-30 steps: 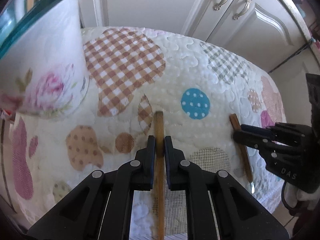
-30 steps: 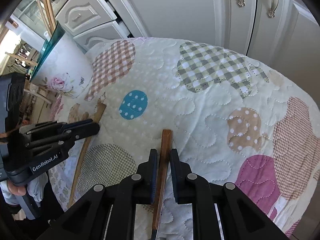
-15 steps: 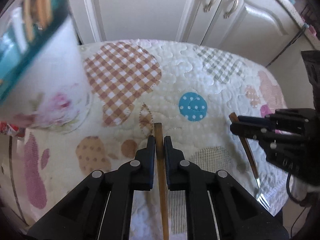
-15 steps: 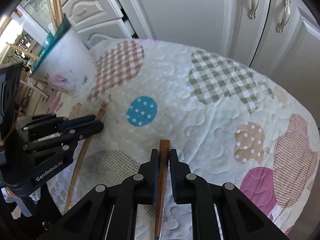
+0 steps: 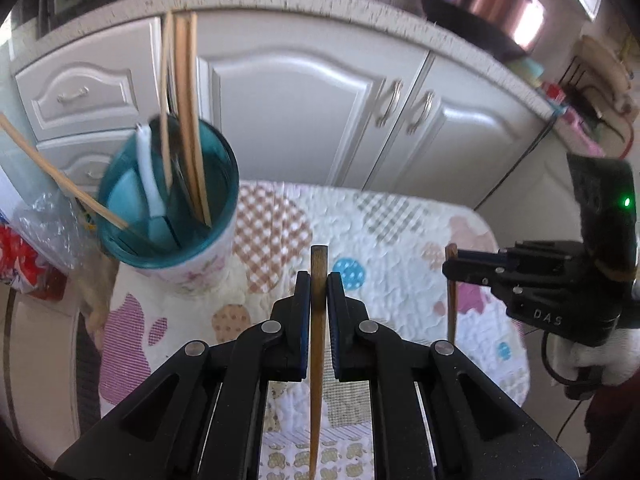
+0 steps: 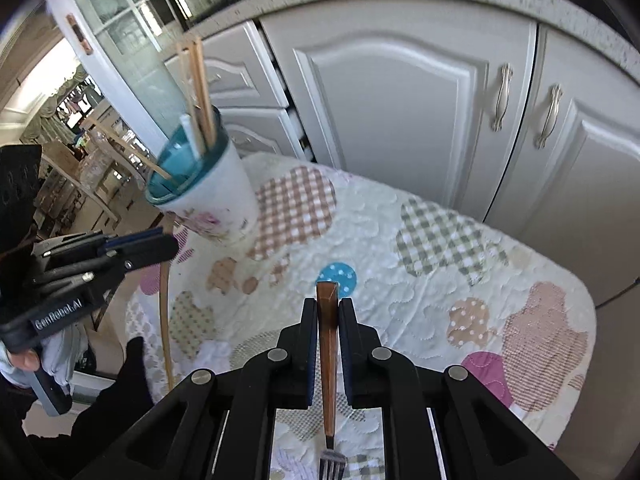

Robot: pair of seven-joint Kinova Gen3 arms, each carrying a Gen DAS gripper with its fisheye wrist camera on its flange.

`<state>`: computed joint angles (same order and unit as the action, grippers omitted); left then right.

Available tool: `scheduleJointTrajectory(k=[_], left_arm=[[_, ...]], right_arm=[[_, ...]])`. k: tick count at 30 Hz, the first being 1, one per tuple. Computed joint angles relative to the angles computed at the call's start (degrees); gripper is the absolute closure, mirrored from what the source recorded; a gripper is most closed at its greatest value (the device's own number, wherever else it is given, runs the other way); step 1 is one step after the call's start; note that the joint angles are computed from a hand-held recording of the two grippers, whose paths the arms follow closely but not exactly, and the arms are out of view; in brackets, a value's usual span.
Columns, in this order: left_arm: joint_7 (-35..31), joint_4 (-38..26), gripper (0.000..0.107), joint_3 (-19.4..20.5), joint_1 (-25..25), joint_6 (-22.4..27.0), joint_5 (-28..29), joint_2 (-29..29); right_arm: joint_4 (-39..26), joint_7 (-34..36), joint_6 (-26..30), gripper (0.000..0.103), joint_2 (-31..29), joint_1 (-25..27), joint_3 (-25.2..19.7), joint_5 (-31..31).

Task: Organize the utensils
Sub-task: 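Lift the chopstick and fork and carry them over the holder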

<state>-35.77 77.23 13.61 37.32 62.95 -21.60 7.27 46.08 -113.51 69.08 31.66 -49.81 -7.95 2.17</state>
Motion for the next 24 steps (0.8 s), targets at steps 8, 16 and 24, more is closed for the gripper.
scheduleJointTrajectory(k=[8,16,24], left_arm=[[0.8,-0.5,0.101,0.9,-1.0,-0.9,-1.4,-3.6],[1.2,-0.3,0.101,2.0,-4.9,-2.0,-0.9,-7.8],[1.2,-1.7,0.101,4.2,-8.2,-1.1,-2.4,-9.8]], right_arm=[[0.9,-1.6,-1.2,0.093,-4.0,-2.0,0.5,3.2],[-0.8,-2.6,-0.9,0.093,-5.2,-3.6,0.7,5.9],[-4.2,-2.1,-1.1,0.093,-4.3,-4.1,0.6,6.1]])
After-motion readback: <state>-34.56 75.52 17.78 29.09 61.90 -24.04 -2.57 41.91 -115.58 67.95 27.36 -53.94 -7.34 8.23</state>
